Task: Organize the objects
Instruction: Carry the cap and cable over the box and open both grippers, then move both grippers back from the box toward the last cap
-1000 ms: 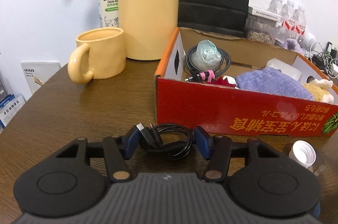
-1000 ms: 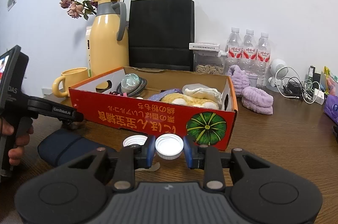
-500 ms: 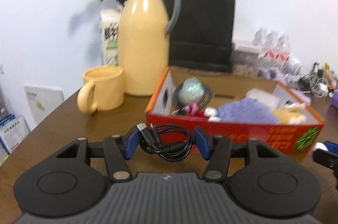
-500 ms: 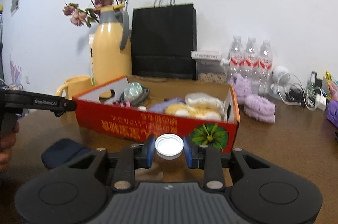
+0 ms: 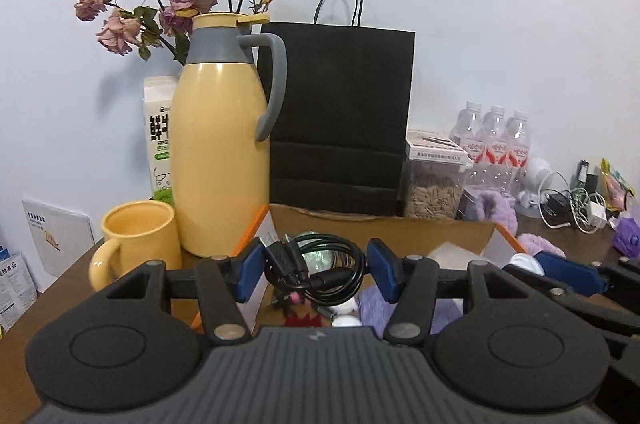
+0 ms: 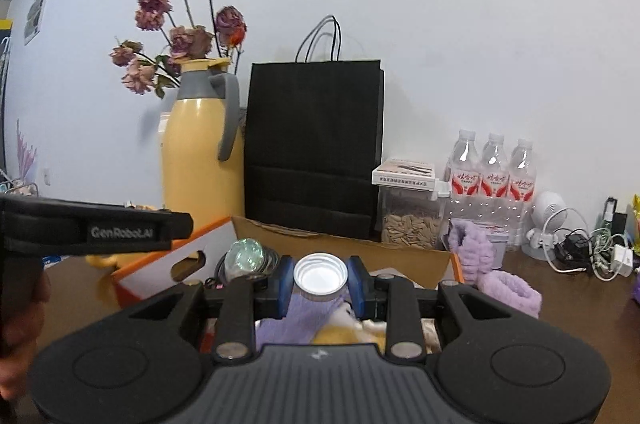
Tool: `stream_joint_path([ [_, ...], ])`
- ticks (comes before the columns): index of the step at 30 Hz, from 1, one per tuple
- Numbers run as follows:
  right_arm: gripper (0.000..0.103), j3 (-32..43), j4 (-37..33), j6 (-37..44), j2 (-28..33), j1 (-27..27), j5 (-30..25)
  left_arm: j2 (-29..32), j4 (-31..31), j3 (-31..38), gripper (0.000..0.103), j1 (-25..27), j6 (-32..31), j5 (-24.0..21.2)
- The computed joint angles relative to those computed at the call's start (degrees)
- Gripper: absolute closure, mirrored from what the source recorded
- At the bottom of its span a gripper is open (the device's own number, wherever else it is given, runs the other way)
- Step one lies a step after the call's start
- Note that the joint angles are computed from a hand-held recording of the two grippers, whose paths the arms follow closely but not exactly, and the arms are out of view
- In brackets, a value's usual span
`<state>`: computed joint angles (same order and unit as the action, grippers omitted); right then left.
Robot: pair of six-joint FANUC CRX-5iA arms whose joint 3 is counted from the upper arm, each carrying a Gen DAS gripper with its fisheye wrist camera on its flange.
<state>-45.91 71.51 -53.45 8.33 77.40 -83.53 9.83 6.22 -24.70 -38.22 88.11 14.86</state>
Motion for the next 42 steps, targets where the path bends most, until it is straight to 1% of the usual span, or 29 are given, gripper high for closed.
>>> stream_joint_path([
  [3,0.076,-0.8,2.11,0.04,-0.52,-3.96,3.14,2.3,1.44,2.33,0.046,-0.19,-1.08,-0.55],
  [6,0.076,-1.37,3.33,0.37,-0.53,-7.21,5.81,4.56,-2.14,5.83,0.046,0.2,2.03,-3.32],
  [8,0.076,-1.91,3.62,0.08,-0.68,-8.51,7.38,6.2,-1.77,7.32,0.046,0.16,0.89,-4.31],
  [10,0.076,-2.49,3.76,-0.28,-0.88,-9.57,8.8,7.52,-3.87,9.26,0.046,0.33,2.48,-6.0],
  [11,0.076,-2.65,3.65,-0.4,-0.94,-9.95,9.34,8.0,-3.08,9.46,0.046,0.3,1.54,-6.1],
  [14,0.076,-3.12,3.13,-0.73,-1.12,-10.54,10.61,8.93,0.79,9.05,0.046,0.05,-2.94,-5.35],
  [17,0.076,-3.19,2.44,-0.77,-1.15,-10.58,11.14,9.14,1.55,8.82,0.046,0.12,-3.56,-5.13],
  [18,0.075,-3.13,2.19,-0.7,-1.09,-10.42,11.05,9.15,3.28,8.09,0.045,-0.03,-5.15,-4.07],
  [19,0.075,-2.98,1.92,-0.48,-1.04,-10.33,11.0,9.16,5.62,7.21,0.042,-0.31,-7.29,-2.55],
  [20,0.074,-2.94,1.58,-0.38,-1.06,-10.17,10.94,9.24,8.36,6.1,0.036,-0.69,-9.65,-0.41],
  [21,0.064,-2.9,1.3,-0.32,-1.07,-10.0,10.97,9.29,10.38,5.3,0.019,-0.97,-11.27,1.15],
  [22,0.043,-2.98,0.96,-0.35,-1.22,-9.83,11.12,9.24,10.31,5.08,0.008,-0.95,-10.92,1.86],
  [23,0.03,-3.06,0.85,-0.51,-1.33,-9.72,11.19,9.18,9.78,4.87,0.003,-0.86,-9.92,2.68],
  [24,0.01,-3.18,0.93,-0.97,-1.28,-9.52,10.9,9.06,8.73,4.65,0.0,-0.68,-8.25,3.55],
  [25,0.003,-3.23,1.13,-1.46,-1.04,-9.28,10.29,8.97,8.87,4.44,0.0,-0.63,-7.86,4.17],
  [27,0.002,-2.93,0.99,-1.26,-0.53,-8.8,9.25,8.89,8.92,4.37,0.0,-0.56,-7.44,4.12],
  [28,0.001,-2.68,0.67,-0.9,-0.4,-8.73,9.13,8.91,9.43,4.35,0.0,-0.62,-7.87,4.02],
  [31,0.001,-2.37,0.35,-0.58,-0.13,-8.51,8.82,8.99,10.07,4.43,0.0,-0.69,-8.75,3.41],
  [42,0.0,-1.88,-0.65,-1.11,0.14,-6.97,6.49,8.04,6.97,3.71,0.0,-0.26,-5.95,3.58],
])
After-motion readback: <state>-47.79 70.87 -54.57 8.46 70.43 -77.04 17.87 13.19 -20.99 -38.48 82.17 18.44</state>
